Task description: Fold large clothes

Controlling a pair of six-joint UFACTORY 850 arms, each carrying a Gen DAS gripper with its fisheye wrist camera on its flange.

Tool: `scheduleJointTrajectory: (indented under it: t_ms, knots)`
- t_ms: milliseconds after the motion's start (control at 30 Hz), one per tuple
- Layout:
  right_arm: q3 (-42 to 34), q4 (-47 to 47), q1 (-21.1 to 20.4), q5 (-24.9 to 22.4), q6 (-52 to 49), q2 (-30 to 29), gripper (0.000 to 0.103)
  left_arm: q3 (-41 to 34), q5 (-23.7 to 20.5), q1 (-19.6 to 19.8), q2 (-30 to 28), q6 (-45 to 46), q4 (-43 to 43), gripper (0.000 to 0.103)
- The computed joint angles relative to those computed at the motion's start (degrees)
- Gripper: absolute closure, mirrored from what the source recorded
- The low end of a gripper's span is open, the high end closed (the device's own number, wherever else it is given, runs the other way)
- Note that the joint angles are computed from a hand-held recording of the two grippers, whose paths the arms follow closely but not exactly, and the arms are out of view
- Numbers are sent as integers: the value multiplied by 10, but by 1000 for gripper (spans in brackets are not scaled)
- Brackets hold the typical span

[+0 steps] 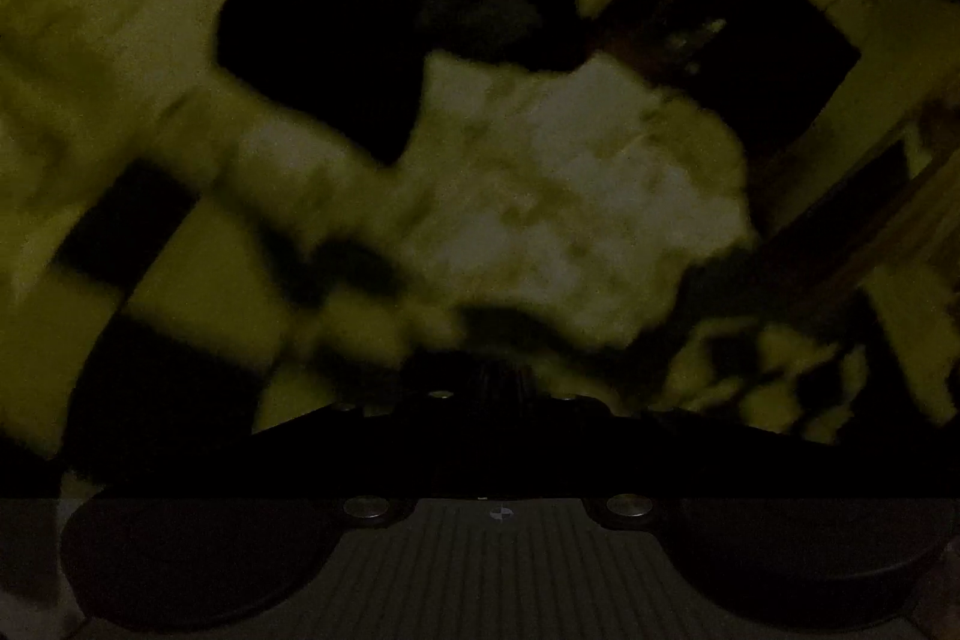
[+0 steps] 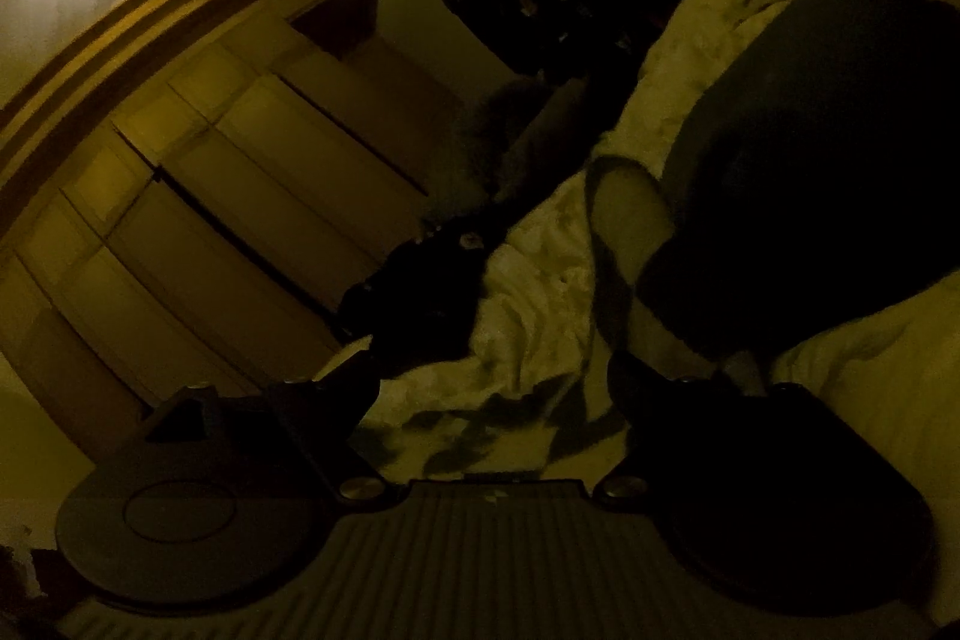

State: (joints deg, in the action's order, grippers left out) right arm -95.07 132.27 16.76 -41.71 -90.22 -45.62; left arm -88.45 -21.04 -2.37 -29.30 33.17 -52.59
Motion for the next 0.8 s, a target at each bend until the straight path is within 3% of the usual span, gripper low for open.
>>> scheduleJointTrajectory:
  t_ms: [100,233,300,367,433,533,600,633,733,800]
  knots:
    - [0,1,0,2,6,0,15,40,15,8,13,-18,1,65]
    - [16,50,4,-2,-35,9,15,53,19,22,20,-2,-41,64]
    - [29,86,5,-14,-62,15,14,49,20,20,23,-12,-28,42]
    - [33,92,2,-44,-61,13,14,53,34,15,34,4,-36,11]
    - [29,81,0,-58,-48,9,14,53,52,5,41,45,-64,0]
    - [7,19,-1,-51,-19,1,14,46,87,-18,43,47,-23,0]
    - [-15,-41,-1,-51,21,-8,12,30,76,-24,30,0,37,0]
    - [-31,-81,-3,-46,59,-16,6,20,61,-26,19,-35,67,0]
    - [-65,-183,4,41,163,-24,5,5,28,-26,-7,-110,144,0]
    - [-92,-265,7,60,231,-36,5,24,54,-32,-7,-99,159,0]
